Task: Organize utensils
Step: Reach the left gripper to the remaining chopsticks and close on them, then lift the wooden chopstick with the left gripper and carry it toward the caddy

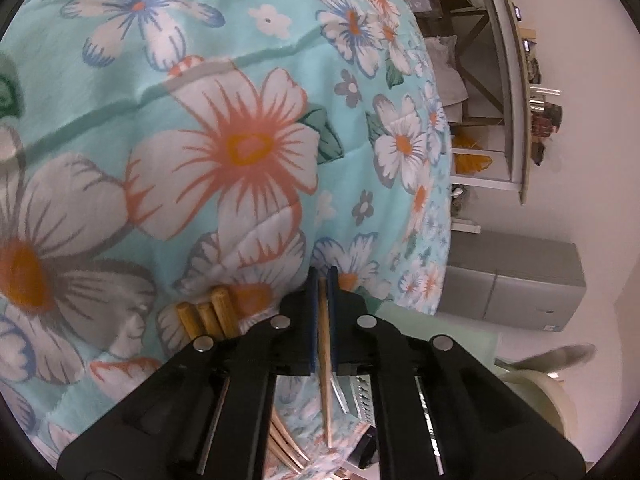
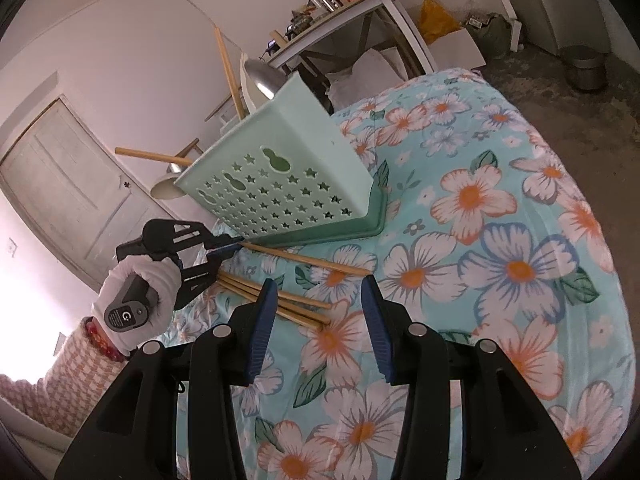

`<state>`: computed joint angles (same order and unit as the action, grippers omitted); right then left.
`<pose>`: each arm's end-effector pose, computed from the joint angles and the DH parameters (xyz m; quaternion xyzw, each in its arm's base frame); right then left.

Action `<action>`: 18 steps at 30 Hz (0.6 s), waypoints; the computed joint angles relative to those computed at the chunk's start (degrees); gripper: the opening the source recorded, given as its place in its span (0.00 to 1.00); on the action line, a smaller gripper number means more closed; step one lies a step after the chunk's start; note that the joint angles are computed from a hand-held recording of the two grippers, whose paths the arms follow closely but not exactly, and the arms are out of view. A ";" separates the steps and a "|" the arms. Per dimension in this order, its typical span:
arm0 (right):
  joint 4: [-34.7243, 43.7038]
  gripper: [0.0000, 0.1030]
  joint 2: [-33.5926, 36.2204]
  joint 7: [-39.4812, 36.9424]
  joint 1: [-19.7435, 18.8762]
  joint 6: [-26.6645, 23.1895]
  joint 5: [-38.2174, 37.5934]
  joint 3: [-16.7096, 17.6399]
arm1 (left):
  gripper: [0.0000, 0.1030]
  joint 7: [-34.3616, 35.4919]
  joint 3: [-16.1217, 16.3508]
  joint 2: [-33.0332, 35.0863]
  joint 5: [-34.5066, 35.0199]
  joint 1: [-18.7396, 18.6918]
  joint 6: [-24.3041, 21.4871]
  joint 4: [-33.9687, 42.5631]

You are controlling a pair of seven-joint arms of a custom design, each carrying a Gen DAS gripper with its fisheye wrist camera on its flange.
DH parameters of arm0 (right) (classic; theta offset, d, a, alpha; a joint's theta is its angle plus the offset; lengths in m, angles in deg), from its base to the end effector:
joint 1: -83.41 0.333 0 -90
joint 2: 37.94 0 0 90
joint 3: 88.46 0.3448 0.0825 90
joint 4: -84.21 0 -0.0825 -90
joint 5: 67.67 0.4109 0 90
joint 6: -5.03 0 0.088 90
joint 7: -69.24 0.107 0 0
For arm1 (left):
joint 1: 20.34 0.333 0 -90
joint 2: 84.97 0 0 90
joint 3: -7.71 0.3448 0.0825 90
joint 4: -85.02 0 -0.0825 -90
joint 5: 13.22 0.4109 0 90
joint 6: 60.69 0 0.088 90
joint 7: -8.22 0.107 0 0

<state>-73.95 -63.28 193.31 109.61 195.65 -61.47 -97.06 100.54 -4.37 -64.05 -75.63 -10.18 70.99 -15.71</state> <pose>0.4070 0.1138 0.4753 -0.4751 0.7369 -0.1115 0.4678 0.7036 -0.0276 0.4064 0.7988 -0.3956 0.3667 0.2663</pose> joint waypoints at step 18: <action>-1.28 0.42 -4.78 0.91 -8.70 -1.78 0.73 10.46 | 0.03 29.54 6.63 -14.66 -17.31 2.55 -12.88 -11.57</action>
